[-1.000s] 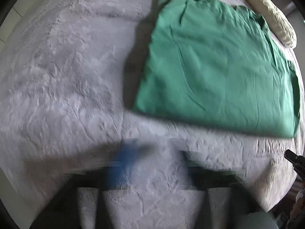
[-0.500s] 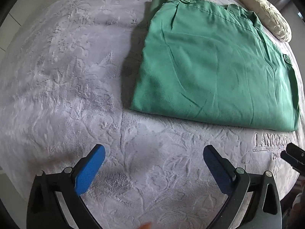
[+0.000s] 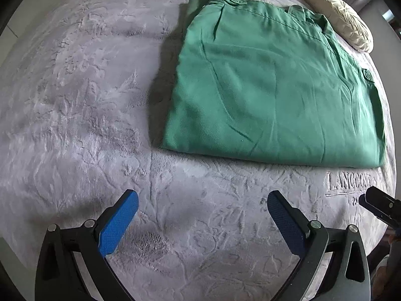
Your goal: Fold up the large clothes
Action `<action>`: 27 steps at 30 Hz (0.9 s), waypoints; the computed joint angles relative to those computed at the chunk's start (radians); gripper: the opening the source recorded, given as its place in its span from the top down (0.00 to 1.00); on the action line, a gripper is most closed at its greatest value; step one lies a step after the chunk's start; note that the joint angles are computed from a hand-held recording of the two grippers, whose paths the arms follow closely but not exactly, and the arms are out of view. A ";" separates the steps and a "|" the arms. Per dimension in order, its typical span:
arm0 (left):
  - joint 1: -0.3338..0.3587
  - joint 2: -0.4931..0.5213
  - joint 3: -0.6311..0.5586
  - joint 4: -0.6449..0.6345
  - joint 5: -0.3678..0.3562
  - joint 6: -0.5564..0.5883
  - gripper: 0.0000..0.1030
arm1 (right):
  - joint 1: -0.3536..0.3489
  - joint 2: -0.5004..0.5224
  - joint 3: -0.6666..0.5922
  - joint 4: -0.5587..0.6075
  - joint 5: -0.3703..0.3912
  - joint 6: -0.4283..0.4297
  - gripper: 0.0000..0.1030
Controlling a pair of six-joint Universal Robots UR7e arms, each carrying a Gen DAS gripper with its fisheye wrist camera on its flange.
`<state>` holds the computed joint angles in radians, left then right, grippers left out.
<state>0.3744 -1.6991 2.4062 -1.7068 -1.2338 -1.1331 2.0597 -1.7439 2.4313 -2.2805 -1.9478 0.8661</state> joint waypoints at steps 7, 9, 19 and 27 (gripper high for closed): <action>0.013 -0.008 0.003 -0.011 -0.002 0.021 0.00 | 0.010 0.008 0.022 -0.061 0.014 0.029 0.15; 0.028 -0.016 0.006 -0.012 0.010 0.040 0.00 | 0.002 0.009 0.027 -0.072 0.031 0.044 0.15; 0.116 -0.074 -0.013 -0.021 0.078 0.106 0.00 | -0.031 0.038 0.050 -0.193 0.102 0.057 0.15; 0.217 -0.080 -0.010 -0.122 0.086 0.185 0.00 | -0.136 0.224 0.153 -0.704 0.304 0.002 0.15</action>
